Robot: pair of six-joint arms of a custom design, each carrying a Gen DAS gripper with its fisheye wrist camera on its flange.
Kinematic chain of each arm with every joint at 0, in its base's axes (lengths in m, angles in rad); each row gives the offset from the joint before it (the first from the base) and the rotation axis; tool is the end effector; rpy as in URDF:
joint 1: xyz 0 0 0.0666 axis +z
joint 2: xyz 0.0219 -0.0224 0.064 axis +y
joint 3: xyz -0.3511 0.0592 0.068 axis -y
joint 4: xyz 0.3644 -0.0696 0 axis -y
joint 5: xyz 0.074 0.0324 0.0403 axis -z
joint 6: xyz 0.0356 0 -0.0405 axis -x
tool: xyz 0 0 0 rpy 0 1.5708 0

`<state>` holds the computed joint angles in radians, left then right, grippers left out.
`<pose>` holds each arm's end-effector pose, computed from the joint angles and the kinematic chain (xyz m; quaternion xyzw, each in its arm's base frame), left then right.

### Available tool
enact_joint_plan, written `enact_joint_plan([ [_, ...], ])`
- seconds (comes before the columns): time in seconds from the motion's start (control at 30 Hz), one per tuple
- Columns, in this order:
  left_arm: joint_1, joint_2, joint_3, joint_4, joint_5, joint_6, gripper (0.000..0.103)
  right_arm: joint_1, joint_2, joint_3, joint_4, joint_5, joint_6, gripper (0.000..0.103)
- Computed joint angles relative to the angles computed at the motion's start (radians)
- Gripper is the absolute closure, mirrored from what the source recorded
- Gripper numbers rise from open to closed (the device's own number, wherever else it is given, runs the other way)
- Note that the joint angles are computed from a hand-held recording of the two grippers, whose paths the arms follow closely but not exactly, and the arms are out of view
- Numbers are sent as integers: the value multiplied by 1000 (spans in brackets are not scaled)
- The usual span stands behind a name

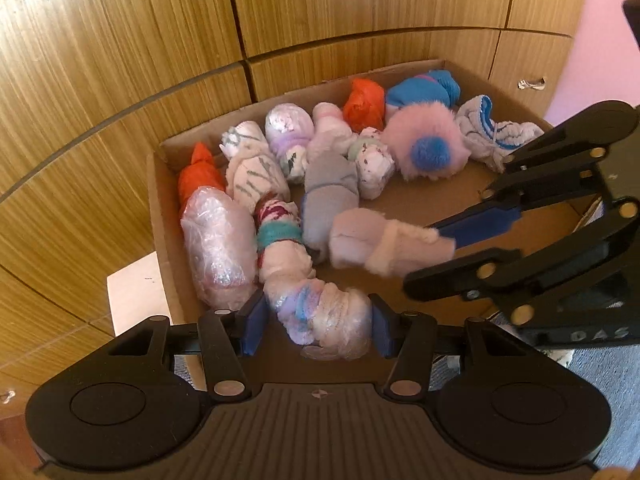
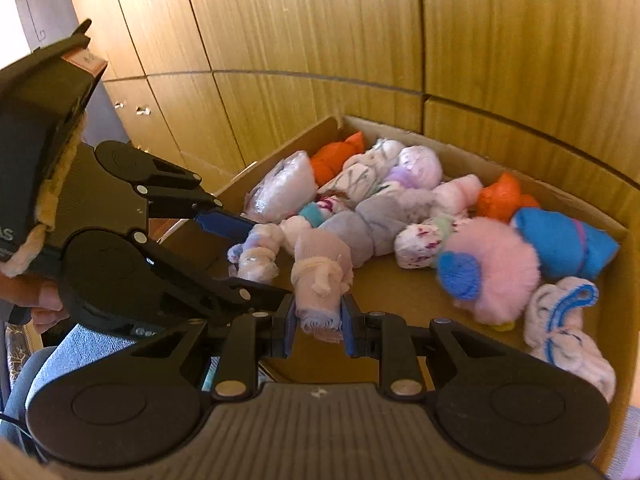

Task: Organize objects
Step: 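Carry both rolls into the box and lower them beside the front row, then open both grippers to release the rolls and lift back toward the towel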

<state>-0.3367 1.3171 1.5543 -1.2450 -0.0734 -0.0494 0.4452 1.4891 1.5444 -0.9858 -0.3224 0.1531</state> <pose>0.3897 -0.1341 0.4804 0.1742 0.9441 -0.0049 0.2798 0.4367 0.2204 0.4197 -0.3244 0.8804 0.1959 0.2851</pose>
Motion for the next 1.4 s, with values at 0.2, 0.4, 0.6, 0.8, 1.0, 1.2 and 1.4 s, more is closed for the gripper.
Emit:
enact_joint_plan([
  [0.2,15,5,4,-17,20,-10,43,3,21,19,-19,11,11,81],
  [0.4,8,-11,-3,-12,-9,-4,39,6,20,24,-25,14,25,80],
  [0.6,-14,-43,-27,15,-79,-35,19,7,24,25,-34,23,30,80],
  [0.8,-10,-51,-27,14,-67,-35,19,9,27,29,-27,22,30,80],
  [1.0,-10,-57,-21,7,-54,-22,18,12,20,27,-19,14,33,80],
  [1.2,-13,-66,-18,3,-54,-29,18,17,21,31,-23,22,30,79],
  [1.4,-15,-80,-18,-2,-57,-32,17,16,13,29,-24,20,31,74],
])
